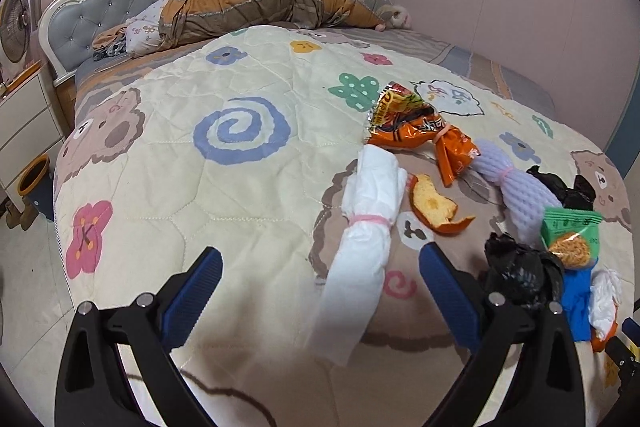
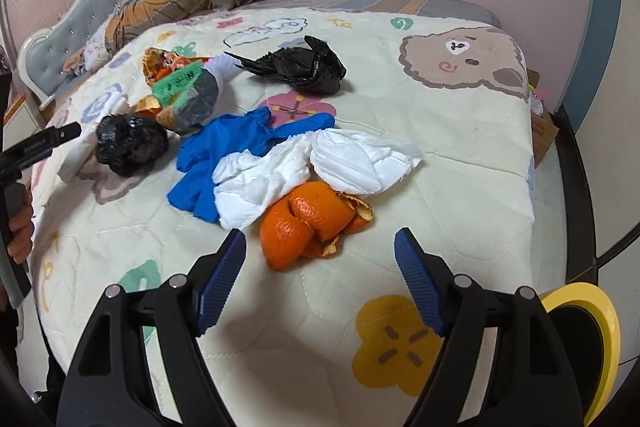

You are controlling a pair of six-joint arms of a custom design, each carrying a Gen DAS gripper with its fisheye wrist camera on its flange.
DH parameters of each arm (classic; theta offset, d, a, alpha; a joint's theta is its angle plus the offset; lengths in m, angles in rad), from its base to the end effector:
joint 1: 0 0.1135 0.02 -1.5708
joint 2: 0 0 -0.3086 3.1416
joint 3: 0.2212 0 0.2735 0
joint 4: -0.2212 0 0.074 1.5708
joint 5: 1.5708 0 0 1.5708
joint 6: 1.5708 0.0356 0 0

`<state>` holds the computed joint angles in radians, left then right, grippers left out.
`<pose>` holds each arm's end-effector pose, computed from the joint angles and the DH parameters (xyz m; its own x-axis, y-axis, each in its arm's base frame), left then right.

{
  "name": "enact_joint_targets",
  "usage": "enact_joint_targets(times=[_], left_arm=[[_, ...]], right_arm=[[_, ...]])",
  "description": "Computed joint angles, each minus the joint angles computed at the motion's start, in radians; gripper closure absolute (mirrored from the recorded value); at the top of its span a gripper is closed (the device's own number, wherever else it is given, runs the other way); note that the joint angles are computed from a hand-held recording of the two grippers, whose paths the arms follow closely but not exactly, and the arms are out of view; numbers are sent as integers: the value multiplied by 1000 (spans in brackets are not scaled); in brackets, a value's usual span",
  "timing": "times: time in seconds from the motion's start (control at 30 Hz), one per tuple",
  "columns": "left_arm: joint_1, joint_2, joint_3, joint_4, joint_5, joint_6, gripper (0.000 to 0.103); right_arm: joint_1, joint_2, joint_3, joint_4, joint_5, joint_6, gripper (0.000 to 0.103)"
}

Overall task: Collect trash
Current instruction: 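Move both open tools back over the trash on the bed, then grasp the white rolled tissue with the left tool while the right tool grasps the orange peel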

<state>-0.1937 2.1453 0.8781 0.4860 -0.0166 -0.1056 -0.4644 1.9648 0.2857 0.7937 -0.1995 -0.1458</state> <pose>0.3951 -0.0769 0.0587 -0.7062 0.0311 -0.7073 0.1071 0.9922 -0.0632 0.2161 -0.1004 0.0424 -0.7323 0.2076 -0.6486 0.2228 0.9730 0.0598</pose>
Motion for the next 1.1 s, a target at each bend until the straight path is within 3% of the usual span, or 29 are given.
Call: enact_joint_targets(times=[0.3, 0.4, 0.57, 0.73, 0.8, 0.87, 1.0, 1.1], left_arm=[[-1, 76, 104, -64, 34, -21, 8], [2, 92, 127, -83, 44, -28, 8], [4, 102, 140, -93, 57, -34, 8], [-1, 115, 141, -82, 55, -35, 28], [3, 123, 152, -100, 78, -37, 52], [5, 131, 162, -117, 99, -41, 64], [2, 122, 149, -107, 105, -45, 78], [7, 107, 129, -95, 124, -46, 81]], right_arm=[[40, 46, 87, -83, 50, 21, 30], [44, 54, 105, -100, 49, 19, 38], [45, 66, 112, -95, 43, 26, 42], [32, 69, 95, -64, 23, 26, 51], [30, 62, 85, -56, 20, 21, 57], [29, 57, 85, -75, 6, 7, 65], [19, 56, 73, -58, -6, 8, 67], [3, 45, 57, -47, -26, 10, 68]])
